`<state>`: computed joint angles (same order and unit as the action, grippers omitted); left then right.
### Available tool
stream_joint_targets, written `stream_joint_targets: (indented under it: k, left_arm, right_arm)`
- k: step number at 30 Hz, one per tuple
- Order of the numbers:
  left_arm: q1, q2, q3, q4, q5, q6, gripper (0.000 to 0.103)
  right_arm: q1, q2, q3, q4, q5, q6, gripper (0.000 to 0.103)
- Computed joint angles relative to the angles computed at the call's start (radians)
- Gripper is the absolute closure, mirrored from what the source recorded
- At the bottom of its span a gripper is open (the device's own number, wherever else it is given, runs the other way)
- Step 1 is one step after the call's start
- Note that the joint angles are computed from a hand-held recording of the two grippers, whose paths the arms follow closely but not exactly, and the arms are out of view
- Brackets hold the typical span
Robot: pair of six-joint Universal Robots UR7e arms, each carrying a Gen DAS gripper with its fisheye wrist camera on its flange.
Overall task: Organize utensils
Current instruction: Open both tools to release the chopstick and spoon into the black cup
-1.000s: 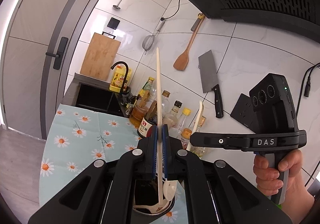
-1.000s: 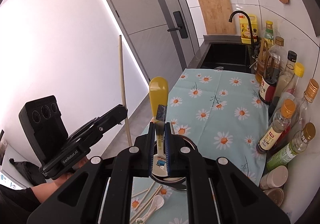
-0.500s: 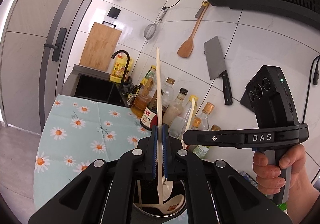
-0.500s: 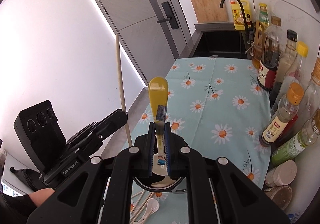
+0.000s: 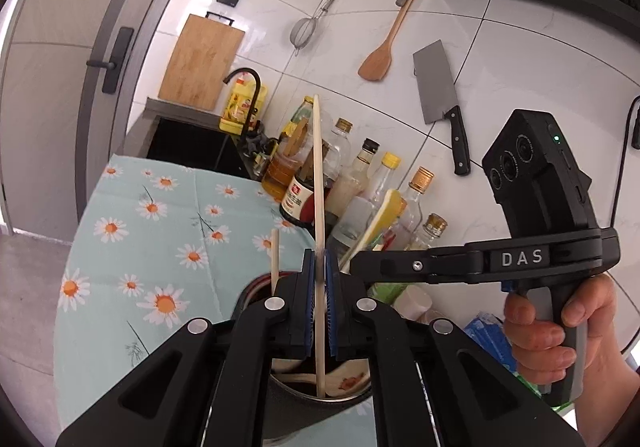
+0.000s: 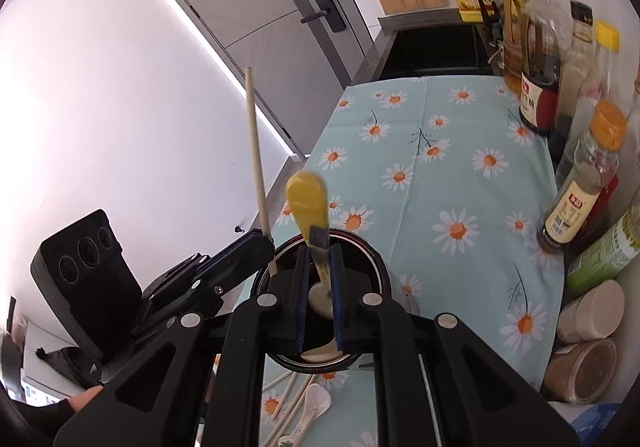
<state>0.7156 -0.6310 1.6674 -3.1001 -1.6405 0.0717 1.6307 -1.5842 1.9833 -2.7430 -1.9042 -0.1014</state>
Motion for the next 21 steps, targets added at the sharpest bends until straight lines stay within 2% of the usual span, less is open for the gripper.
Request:
stream_joint_targets:
  k: [1, 3, 5, 8, 21]
  left_arm:
    - [-0.002, -0.002, 0.004, -0.001, 0.006, 0.000, 0.098]
    - [-0.005, -0.007, 0.010, -0.002, 0.013, 0.002, 0.098]
    - [-0.005, -0.012, 0.016, -0.002, 0.015, -0.004, 0.097]
    - [-0.007, -0.026, 0.031, -0.009, 0.019, -0.003, 0.082]
    - [-0.024, -0.084, 0.085, -0.011, 0.022, 0.009, 0.081]
  right_arm:
    - [-0.003, -0.004, 0.002, 0.001, 0.009, 0.006, 0.087]
    - [-0.012, -0.016, 0.009, 0.000, 0.033, 0.029, 0.075]
    - [-0.008, -0.025, 0.017, -0.013, 0.033, 0.034, 0.075]
    - [-0.002, -0.039, 0.027, -0.026, 0.034, 0.043, 0.075]
    - [0.037, -0.081, 0.064, -0.048, 0.007, 0.059, 0.075]
